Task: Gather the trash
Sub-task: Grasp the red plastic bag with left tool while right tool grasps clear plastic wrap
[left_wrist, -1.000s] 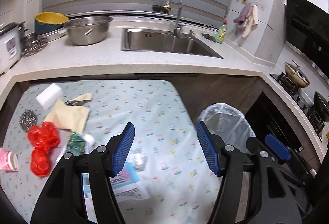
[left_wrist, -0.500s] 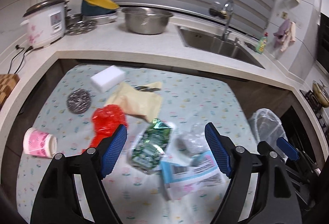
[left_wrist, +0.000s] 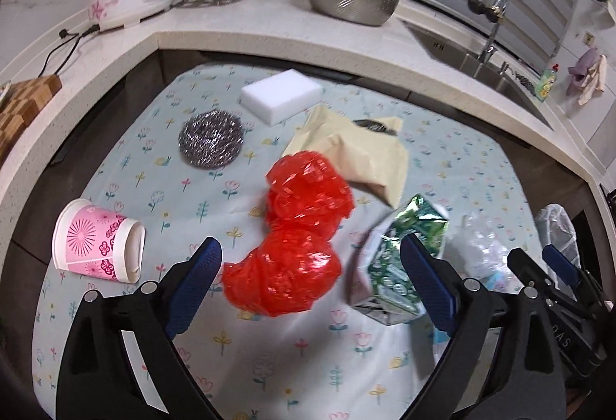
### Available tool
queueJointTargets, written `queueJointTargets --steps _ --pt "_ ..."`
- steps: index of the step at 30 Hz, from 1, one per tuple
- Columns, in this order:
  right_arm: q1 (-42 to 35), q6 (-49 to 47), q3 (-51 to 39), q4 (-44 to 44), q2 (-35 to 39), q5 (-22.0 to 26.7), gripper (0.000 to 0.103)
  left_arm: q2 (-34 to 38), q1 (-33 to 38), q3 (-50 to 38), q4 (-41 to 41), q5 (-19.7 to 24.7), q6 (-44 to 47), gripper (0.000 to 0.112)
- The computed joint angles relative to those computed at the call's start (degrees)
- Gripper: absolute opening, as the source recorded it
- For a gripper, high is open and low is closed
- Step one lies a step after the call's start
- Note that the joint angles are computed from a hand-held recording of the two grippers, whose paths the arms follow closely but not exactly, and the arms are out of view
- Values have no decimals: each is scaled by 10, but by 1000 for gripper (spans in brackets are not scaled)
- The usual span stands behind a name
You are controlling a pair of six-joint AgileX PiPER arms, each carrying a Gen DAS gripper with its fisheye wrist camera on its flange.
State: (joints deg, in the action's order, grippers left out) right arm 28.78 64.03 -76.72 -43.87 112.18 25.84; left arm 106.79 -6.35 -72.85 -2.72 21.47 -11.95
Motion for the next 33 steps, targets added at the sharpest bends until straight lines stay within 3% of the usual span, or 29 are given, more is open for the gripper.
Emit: queueJointTargets --steps 14,18,22,25,33 --pt "-25 -106 -104 91 112 14 77 106 20 -70 -46 22 45 89" --pt "-34 -110 -104 102 121 4 76 122 23 -84 -62 25 62 75" --pt "-45 -111 -90 114 115 -14 57 129 22 -91 -78 31 78 56" --pt "-51 -102 -80 109 104 -24 50 120 18 -86 -77 24 80 45" --pt "-55 -30 -26 39 35 -38 48 64 -4 -64 -62 10 64 39"
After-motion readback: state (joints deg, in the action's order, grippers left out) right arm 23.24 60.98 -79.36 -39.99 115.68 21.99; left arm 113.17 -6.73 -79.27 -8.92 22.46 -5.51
